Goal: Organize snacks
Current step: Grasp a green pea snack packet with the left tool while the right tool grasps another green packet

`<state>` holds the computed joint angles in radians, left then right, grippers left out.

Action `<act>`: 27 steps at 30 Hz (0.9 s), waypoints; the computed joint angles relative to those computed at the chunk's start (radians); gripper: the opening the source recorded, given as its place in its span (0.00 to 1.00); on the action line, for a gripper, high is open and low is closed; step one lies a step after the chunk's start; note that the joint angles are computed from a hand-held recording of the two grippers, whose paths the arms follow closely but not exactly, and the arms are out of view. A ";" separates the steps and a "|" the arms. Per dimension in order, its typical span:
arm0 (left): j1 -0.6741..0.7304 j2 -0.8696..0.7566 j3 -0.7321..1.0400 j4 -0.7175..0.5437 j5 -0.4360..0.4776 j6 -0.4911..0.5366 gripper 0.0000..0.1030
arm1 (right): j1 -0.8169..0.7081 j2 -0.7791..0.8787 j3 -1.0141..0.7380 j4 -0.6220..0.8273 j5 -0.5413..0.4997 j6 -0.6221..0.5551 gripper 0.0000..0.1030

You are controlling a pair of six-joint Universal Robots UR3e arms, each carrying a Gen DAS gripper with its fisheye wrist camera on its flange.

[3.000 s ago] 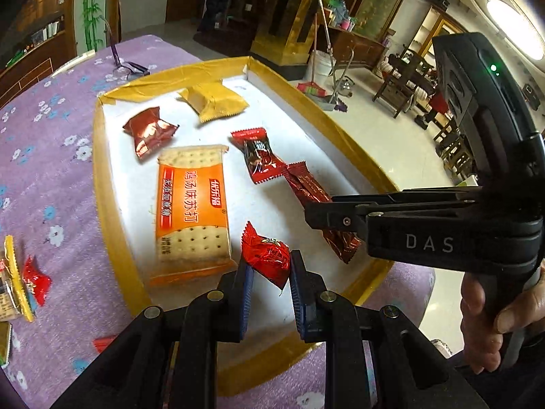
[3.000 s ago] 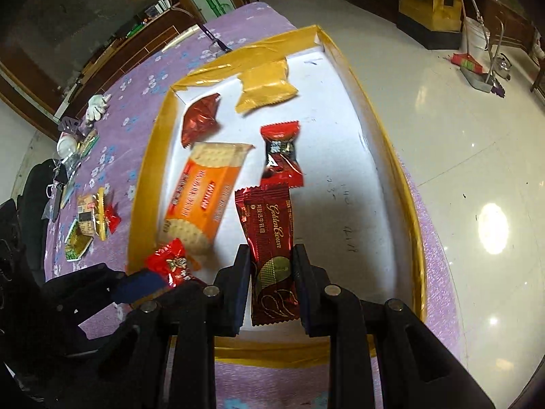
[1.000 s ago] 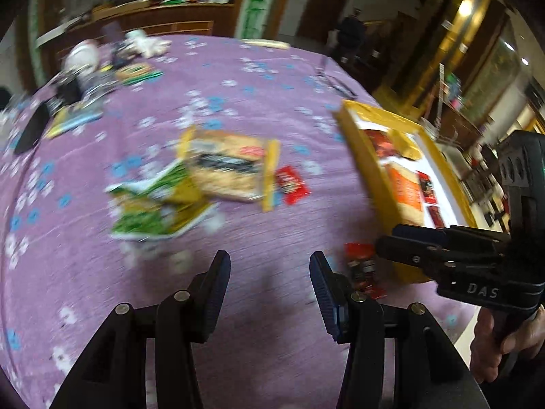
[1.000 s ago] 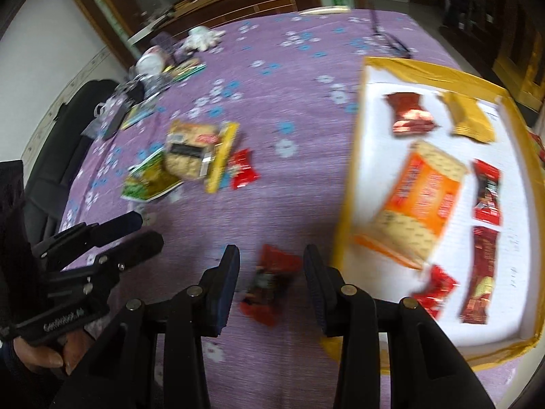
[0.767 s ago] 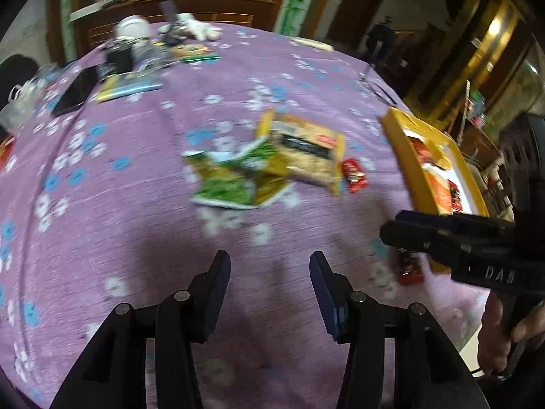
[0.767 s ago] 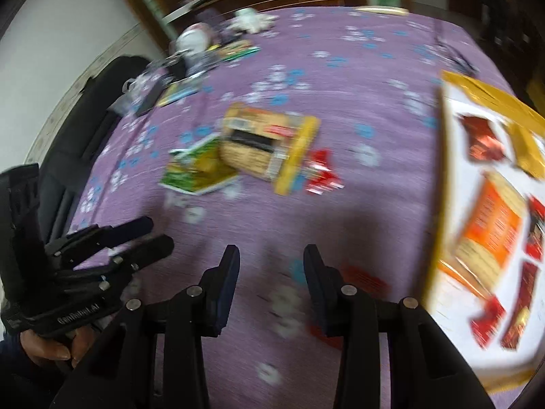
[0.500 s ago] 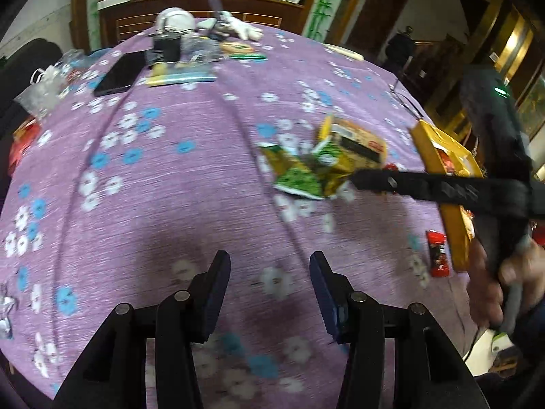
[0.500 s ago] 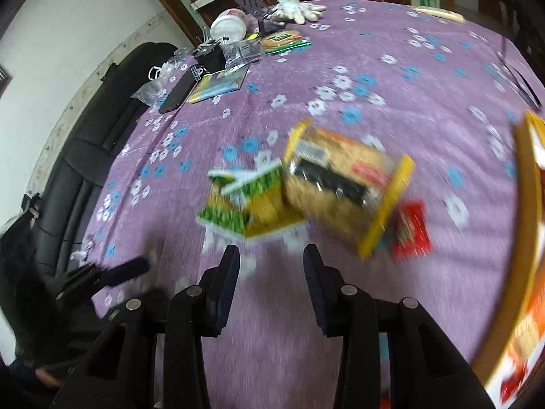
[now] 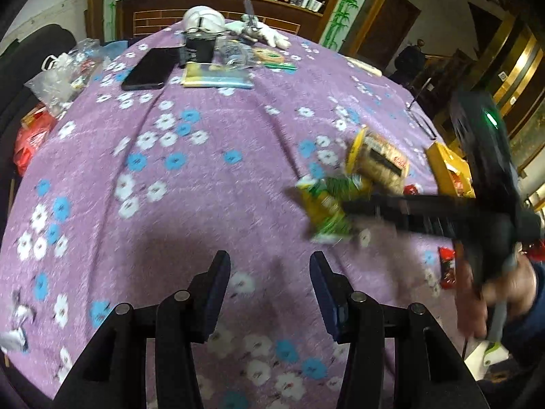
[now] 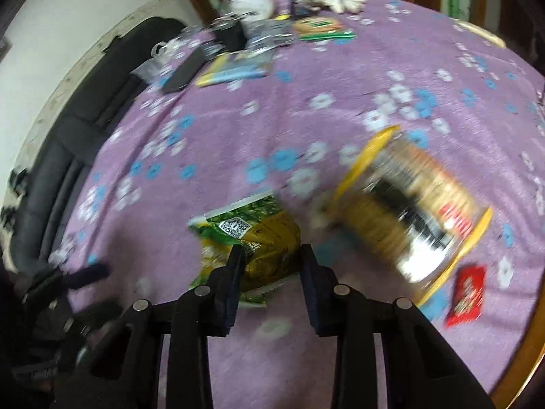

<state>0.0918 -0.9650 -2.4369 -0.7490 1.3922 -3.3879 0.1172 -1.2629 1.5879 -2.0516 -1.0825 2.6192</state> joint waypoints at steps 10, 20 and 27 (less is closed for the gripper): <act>-0.206 -0.419 0.208 0.175 0.083 -0.070 0.61 | -0.231 -0.307 0.284 0.131 0.012 -0.122 0.15; -0.259 -0.675 0.349 0.257 0.162 -0.057 0.40 | -0.383 -0.402 0.347 0.218 0.020 -0.223 0.15; -0.232 -0.534 0.207 0.267 0.142 -0.077 0.39 | -0.343 -0.405 0.335 0.201 0.032 -0.273 0.34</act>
